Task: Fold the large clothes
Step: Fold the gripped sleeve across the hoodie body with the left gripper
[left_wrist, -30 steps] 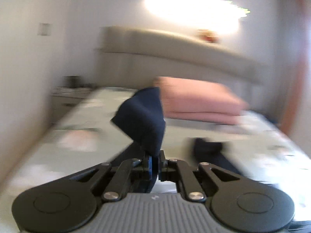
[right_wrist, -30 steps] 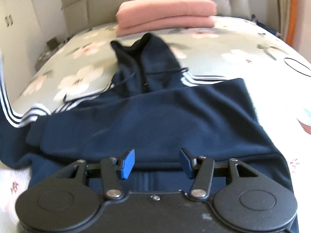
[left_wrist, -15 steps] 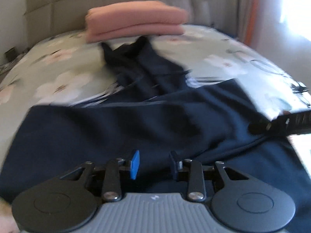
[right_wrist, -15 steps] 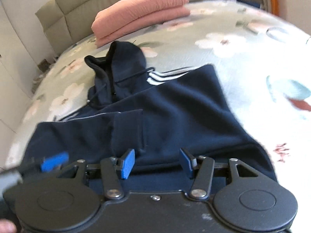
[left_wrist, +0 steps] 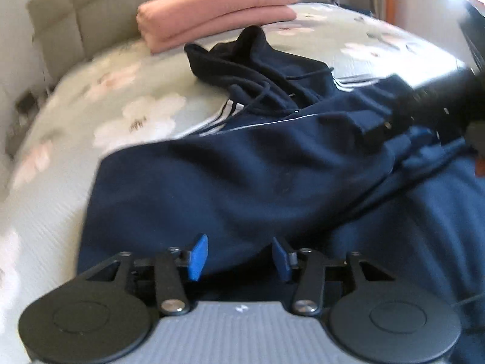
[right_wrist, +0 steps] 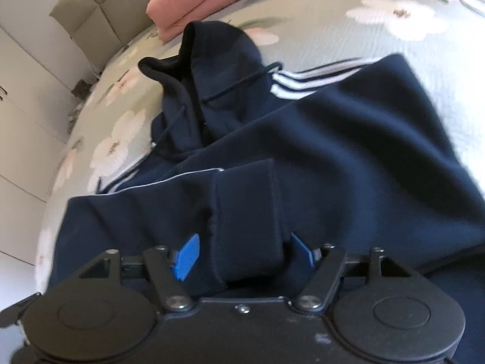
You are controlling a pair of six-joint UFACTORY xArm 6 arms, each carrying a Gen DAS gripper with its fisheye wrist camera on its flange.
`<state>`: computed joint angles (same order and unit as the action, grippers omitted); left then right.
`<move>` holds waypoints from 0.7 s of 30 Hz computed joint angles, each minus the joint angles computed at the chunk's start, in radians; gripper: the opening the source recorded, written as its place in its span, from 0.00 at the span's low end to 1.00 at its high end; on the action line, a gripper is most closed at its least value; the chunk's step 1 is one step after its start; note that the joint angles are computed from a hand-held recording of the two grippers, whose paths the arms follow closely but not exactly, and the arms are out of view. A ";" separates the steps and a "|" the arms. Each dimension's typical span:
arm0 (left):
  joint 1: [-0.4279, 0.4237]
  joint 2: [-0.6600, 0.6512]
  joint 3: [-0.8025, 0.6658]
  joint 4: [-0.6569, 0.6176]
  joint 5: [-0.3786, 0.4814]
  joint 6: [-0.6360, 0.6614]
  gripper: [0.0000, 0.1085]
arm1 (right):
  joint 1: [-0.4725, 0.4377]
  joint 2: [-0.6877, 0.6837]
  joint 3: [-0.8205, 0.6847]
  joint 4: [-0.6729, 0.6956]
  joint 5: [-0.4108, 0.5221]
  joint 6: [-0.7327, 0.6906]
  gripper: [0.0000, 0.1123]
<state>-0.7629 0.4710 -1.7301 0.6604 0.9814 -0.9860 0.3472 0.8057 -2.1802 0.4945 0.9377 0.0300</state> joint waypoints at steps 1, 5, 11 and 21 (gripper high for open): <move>0.000 0.003 -0.002 -0.001 0.003 0.001 0.48 | 0.007 -0.002 0.006 -0.009 -0.010 -0.001 0.74; 0.017 -0.002 0.020 -0.052 -0.052 0.017 0.48 | 0.045 -0.040 0.062 -0.088 -0.083 -0.047 0.21; -0.008 0.053 -0.071 -0.054 0.022 0.128 0.48 | 0.088 -0.183 0.234 -0.202 -0.305 -0.185 0.12; -0.008 0.171 -0.262 -0.102 -0.096 0.157 0.49 | -0.048 -0.158 0.089 -0.437 -0.246 -0.111 0.16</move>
<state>-0.7705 0.6416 -1.9916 0.5588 0.8853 -0.8294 0.2995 0.6481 -2.0907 0.0575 0.6917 -0.0809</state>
